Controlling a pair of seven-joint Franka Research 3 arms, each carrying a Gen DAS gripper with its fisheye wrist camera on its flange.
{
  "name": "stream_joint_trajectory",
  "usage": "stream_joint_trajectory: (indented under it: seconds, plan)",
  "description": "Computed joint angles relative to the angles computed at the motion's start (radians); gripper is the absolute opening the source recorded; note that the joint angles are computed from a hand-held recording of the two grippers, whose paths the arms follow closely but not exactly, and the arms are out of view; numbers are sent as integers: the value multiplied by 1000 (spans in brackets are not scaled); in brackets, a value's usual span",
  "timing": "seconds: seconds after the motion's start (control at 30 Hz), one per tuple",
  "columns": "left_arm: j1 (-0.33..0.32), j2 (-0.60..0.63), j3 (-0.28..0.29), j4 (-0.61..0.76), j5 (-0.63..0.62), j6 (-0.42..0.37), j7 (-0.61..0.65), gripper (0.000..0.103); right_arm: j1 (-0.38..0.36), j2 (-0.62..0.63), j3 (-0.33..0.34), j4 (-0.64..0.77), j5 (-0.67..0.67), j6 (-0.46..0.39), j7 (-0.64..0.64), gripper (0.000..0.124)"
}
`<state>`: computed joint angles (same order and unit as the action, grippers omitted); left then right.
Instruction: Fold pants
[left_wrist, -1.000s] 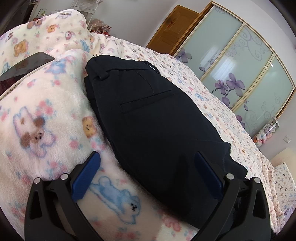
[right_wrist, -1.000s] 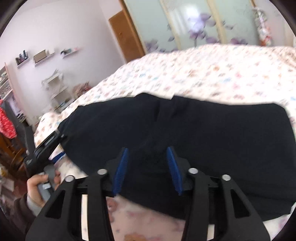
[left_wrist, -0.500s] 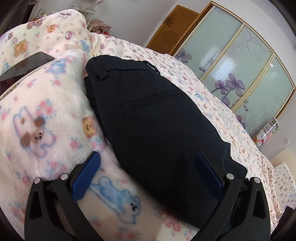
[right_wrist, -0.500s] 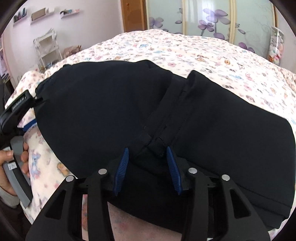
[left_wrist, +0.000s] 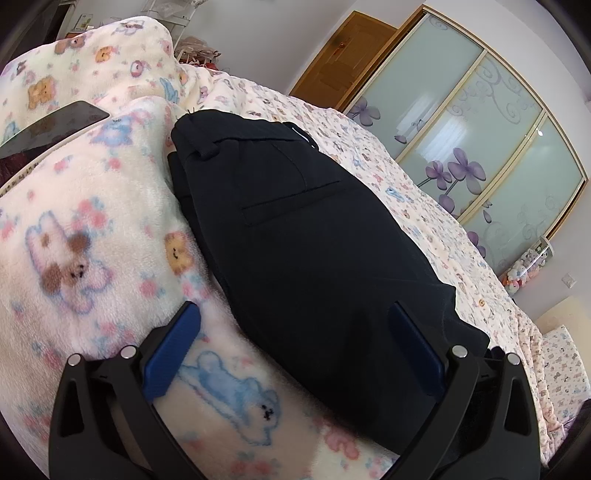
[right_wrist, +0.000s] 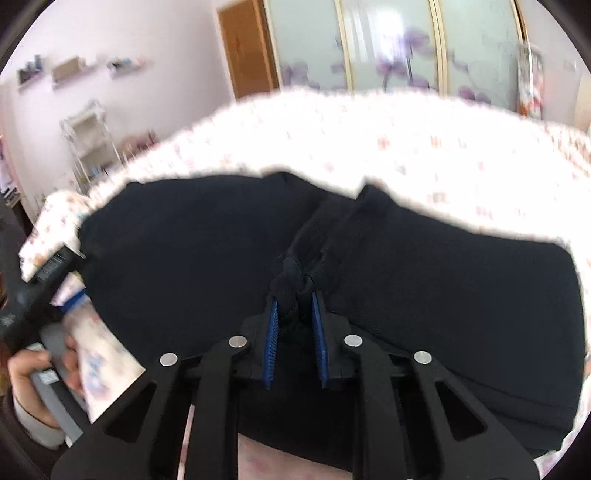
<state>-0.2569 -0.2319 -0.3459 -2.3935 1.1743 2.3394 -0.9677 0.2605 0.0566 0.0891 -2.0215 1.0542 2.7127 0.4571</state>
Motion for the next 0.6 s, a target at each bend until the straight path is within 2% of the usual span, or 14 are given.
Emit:
stream_joint_trajectory:
  seconds: [0.03, 0.1, 0.17, 0.2, 0.23, 0.27, 0.33, 0.4, 0.43, 0.47, 0.5, 0.53, 0.6]
  plan:
    - [-1, 0, 0, 1, -3, -2, 3, 101, -3, -12, 3, 1, 32, -40, -32, 18]
    - [-2, 2, 0, 2, -7, -5, 8, 101, -1, -8, 19, 2, -31, -54, -1, 19]
    - [-2, 2, 0, 2, -6, -5, 7, 101, 47, 41, 8, 2, -293, 4, 155, 24]
    - [-2, 2, 0, 2, -6, -5, 7, 101, 65, 67, -6, 5, -365, 7, 207, 25]
    - [-2, 2, 0, 2, -2, -3, 4, 101, 49, 62, 13, 0, -368, 17, 210, 28]
    - [-2, 1, 0, 0, 1, 0, 0, 101, 41, 54, 18, 2, -359, -5, 203, 41]
    - [0, -1, 1, -3, 6, 4, -5, 101, 11, 39, 21, 27, -273, -119, 166, 61]
    - [0, -1, 2, -3, 5, 5, -3, 101, -13, 21, 20, 31, -111, -191, 82, 66]
    - [0, -2, 2, -4, 6, 7, -4, 101, -17, 27, 15, 40, -77, -219, 71, 74]
    - [1, -3, 2, -5, 9, 8, -7, 101, -17, 50, 9, 61, -93, -251, 105, 77]
    - [2, -7, 2, -9, 18, 14, -16, 101, -1, 96, -10, 96, -170, -292, 182, 77]
    - [6, -21, 2, -23, 50, 37, -47, 101, -15, 107, 5, 105, -177, -292, 189, 77]
    - [20, -70, 9, -70, 139, 114, -130, 101, -42, 89, 7, 102, -108, -345, 175, 77]
